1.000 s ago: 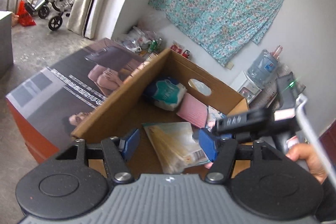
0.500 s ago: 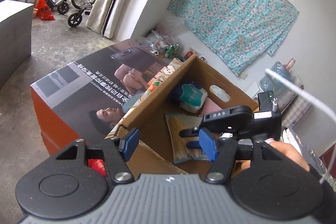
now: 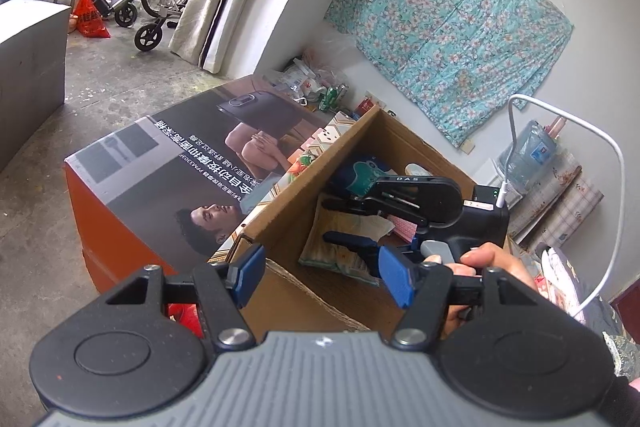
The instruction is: Organize soft objects
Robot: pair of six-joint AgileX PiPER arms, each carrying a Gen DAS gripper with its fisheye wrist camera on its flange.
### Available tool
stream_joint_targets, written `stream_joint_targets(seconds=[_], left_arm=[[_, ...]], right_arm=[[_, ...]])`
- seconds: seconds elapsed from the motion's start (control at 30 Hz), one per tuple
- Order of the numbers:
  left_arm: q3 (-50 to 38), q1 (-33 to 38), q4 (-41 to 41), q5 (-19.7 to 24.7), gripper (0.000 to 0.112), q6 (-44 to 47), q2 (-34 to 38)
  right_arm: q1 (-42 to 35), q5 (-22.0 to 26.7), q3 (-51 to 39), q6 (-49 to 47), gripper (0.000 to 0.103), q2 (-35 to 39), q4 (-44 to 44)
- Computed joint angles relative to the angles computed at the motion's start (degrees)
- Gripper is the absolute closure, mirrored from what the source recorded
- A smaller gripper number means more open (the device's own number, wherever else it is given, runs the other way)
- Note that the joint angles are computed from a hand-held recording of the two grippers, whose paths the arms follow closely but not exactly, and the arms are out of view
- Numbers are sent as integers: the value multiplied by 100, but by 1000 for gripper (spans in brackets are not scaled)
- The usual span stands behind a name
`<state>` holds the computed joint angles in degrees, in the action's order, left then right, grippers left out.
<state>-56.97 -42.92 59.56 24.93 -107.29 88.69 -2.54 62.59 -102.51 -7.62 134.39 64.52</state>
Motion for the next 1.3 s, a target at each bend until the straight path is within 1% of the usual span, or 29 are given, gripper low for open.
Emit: stream_joint_targets(seconds=[0.13,0.2,0.27,0.33,0.43,0.5,0.57,0.63,0.77,0.83,0.9,0.93,1.03,1.13,1.2,1.23,1.3], left_arm=[[46,-8,120,-5,49,-53,-45],[73,12,184,-36,49,-101,-65],[90,36,218,-74,49,-131,-83],[90,45,228,-86,49,-134,-97],[77,32,208,-57,49,-95,-114],[77,35,190,-60,48,-71,-120],[68,19,179,-13,48,-59,-123],[67,12,164,16,48,-47,-127],[51,11,126,22,48,-42,-109],[34,-15,129,30,48,-39,-104],[24,-47,140,32,48,-6,-119],[38,-66,188,23,47,-28,-132],[25,-129,256,39,46,-14,-153],[-96,-230,153,146,46,169,-130],[-175,-329,137,220,44,226,-128],[-218,-392,153,263,43,247,-126],[-314,-558,204,363,39,302,-109]], right_arm=[[-122,80,262,-409,60,-500,-159],[-224,-53,544,-583,58,-949,-522],[-205,-235,563,-311,56,-1240,-1270],[-188,-161,508,107,55,-1284,-1787],[-93,-77,542,445,55,-1089,-2014],[-23,-107,654,438,55,-972,-1887],[9,-254,867,271,55,-960,-1553],[50,-319,929,250,54,-952,-1409],[186,-660,1130,233,54,-1050,-1388],[234,-753,1247,217,54,-1164,-1435],[263,-845,1162,201,53,-1178,-1671],[317,-911,1137,284,51,-1230,-1844],[293,-986,1321,286,46,-1557,-2112],[117,-1130,1749,-80,39,-2026,-2084],[-47,-1138,1963,-373,37,-2297,-1942],[-166,-1087,2104,-583,36,-2461,-1810],[-405,-925,2102,-890,36,-2626,-1589]])
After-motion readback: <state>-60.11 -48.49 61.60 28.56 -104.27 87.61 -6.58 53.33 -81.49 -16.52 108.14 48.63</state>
